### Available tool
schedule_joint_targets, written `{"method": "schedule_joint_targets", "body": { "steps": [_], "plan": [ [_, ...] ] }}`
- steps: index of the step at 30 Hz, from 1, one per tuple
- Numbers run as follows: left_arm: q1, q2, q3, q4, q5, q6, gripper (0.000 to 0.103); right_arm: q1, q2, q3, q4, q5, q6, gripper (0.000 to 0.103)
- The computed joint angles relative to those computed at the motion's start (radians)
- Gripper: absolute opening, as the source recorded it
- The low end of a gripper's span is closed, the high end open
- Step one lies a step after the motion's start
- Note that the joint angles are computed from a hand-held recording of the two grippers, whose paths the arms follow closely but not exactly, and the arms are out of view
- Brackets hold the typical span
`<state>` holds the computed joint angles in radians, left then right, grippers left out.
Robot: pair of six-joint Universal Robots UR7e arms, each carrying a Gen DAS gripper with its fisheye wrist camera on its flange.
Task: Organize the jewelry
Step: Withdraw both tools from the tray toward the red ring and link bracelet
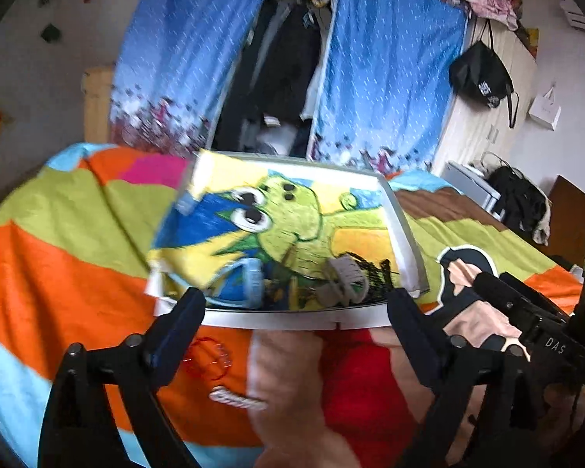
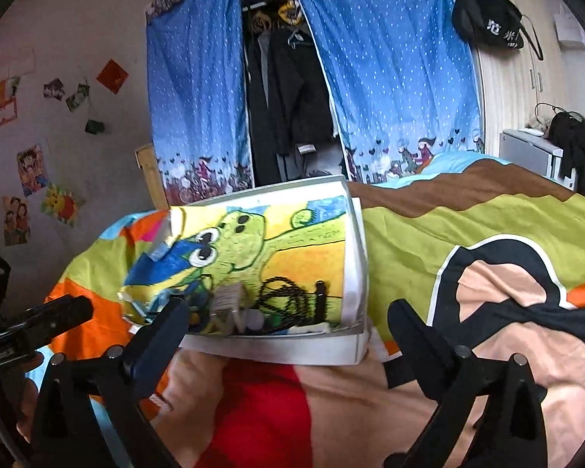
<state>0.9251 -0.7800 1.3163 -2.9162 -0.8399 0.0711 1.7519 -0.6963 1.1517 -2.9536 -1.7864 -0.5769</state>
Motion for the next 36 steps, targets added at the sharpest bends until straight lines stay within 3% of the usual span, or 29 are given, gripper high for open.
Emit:
{"method": "schedule_joint_targets", "body": {
  "steps": [2,4,8,15,27,36],
  "plan": [
    [-0.013,-0.039,0.063,-0.038,0.026,0.016,0.093,0.006,-0.023,0.057,-0.045,0.007,-0.012,0.103],
    [-0.020,-0.067,0.115,-0.082,0.041,0.036,0.102,0.011,-0.042,0.105,-0.088,0.009,-0.024,0.103],
    [-0.039,-0.124,0.233,-0.180,0.076,0.098,0.102,0.017,-0.080,0.204,-0.165,0.031,-0.044,0.103],
    [-0.040,-0.205,0.386,-0.197,0.126,0.085,0.102,0.032,-0.115,0.353,-0.275,-0.004,-0.079,0.103],
    [-0.019,-0.300,0.558,-0.101,0.193,-0.083,0.102,0.029,-0.105,0.463,-0.247,-0.109,-0.023,0.103],
    [0.008,-0.307,0.548,0.037,0.215,-0.174,0.102,0.029,-0.061,0.411,-0.179,-0.177,-0.021,0.103]
  ]
}}
